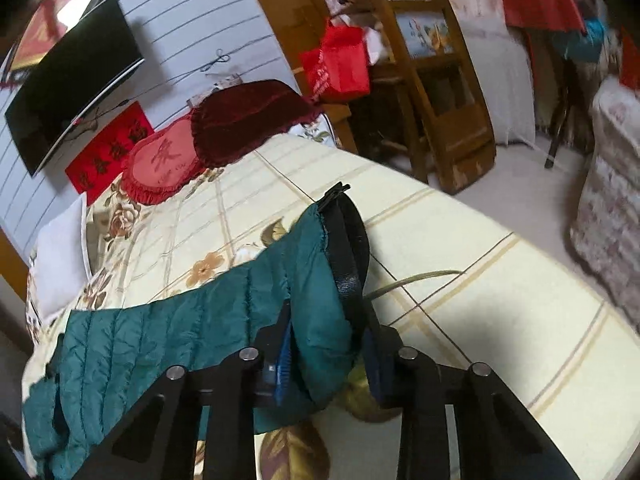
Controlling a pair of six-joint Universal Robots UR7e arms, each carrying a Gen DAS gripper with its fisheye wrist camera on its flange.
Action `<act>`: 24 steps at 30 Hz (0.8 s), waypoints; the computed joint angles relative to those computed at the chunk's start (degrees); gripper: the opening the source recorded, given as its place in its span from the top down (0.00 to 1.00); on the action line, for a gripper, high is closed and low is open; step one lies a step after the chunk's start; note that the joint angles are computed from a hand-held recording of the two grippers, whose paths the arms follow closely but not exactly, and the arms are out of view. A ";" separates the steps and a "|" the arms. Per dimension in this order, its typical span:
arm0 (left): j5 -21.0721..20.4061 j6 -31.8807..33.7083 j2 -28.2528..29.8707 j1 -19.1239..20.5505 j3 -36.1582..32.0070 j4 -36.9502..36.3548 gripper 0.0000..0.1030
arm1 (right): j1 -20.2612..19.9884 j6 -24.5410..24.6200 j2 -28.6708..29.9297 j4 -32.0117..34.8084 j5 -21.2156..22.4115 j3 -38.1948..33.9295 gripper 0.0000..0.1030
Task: Fold large clothes
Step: 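Move the right tool to the other sleeve cuff and close on it, then lift the held sleeve with the right tool and lay it across the jacket body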
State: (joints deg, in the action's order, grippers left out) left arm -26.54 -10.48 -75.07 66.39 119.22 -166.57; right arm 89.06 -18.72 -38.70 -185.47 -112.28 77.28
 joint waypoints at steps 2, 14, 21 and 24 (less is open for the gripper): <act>0.66 -0.41 -0.10 0.02 -0.05 0.42 0.13 | 1.00 -1.05 -0.53 -1.21 -0.61 1.08 0.74; 2.30 -1.91 -1.91 0.22 0.09 0.93 0.13 | 12.78 -4.19 -1.59 -2.27 1.67 5.66 0.76; 2.26 -5.27 -4.11 1.68 -0.19 5.54 0.13 | 18.68 -0.55 4.43 -3.15 7.56 4.93 0.77; 2.46 -5.09 -4.59 1.85 -0.13 5.54 0.13 | 19.56 1.93 9.31 -3.57 10.83 3.64 0.78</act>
